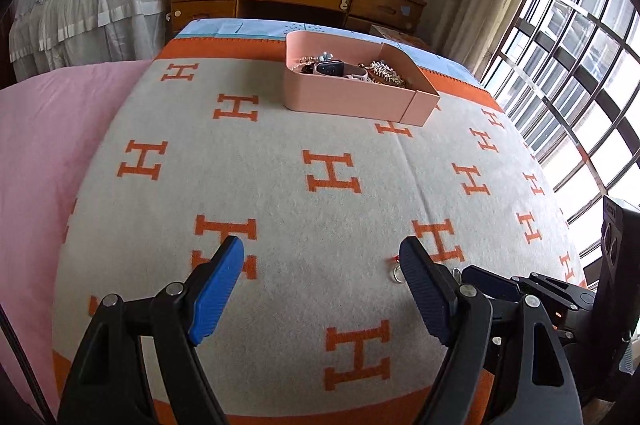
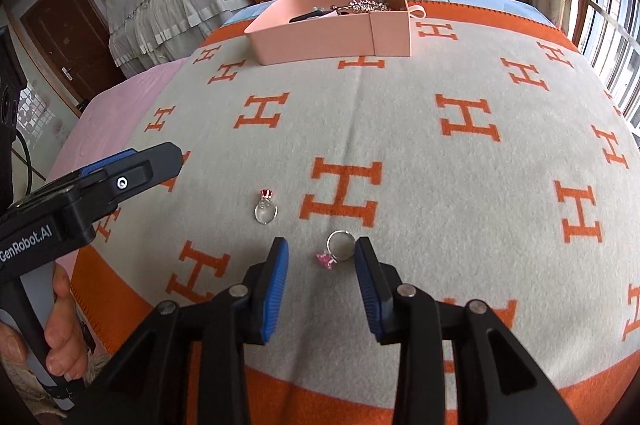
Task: Organize jewelry
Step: 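Move left tool to red-stone ring while right tool moves to pink-stone ring, then grasp red-stone ring with left tool while right tool grasps pink-stone ring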
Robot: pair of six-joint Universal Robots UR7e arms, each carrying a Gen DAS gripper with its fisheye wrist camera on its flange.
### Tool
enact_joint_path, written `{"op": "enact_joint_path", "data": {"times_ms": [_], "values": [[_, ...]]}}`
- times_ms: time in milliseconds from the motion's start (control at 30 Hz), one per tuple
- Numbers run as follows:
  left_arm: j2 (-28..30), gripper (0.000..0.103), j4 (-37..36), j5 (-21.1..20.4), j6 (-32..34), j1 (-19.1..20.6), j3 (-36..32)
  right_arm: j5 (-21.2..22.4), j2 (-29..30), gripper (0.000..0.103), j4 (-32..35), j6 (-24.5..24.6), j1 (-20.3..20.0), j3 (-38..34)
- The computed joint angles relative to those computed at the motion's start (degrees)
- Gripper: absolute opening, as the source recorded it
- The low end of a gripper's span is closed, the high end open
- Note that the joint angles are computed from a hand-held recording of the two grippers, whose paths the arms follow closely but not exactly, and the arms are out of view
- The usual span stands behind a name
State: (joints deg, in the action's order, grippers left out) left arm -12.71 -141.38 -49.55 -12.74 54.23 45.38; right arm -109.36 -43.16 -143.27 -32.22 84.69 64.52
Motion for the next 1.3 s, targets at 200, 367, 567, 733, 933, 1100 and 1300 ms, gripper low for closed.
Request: {"op": "enact_joint_path", "data": {"times_ms": [200, 367, 567, 733, 933, 1100, 1300], "values": [[0.0, 0.078, -0.7, -1.0, 0.0, 0.3, 0.3, -1.3, 0.3, 0.035, -6.2, -5.7, 0.6, 2.4], [0.1, 0.078, -0.9, -1.0, -0.2, 0.5, 0.2, -1.4, 0.3, 0.035, -7.9, -8.0, 0.8, 3.3], [0.1, 0.078, -1.1, -1.2, -0.7, 0.6, 0.3, -1.5, -0.5, 0.035, -8.2, -6.9, 0.6, 4.3], [0.3, 0.078, -0.7, -1.4, -0.8, 0.5, 0.1, -2.1, -0.3, 0.029, -10.9, -7.6, 0.8, 5.2], [0.3, 0.078, -0.7, -1.4, -0.4, 0.2, 0.4, -3.9, 0.7, 0.018, -16.5, -11.9, 1.1, 6.2], [0.5, 0.078, 0.2, -1.8, 0.8, -0.2, 0.7, -3.7, 0.3, 0.015, -20.0, -15.8, 1.0, 8.0], [2.0, 0.078, 1.9, -2.7, 2.9, -0.6, -1.0, -2.3, -0.9, 0.015, -19.6, -14.8, 0.0, 8.5]]}}
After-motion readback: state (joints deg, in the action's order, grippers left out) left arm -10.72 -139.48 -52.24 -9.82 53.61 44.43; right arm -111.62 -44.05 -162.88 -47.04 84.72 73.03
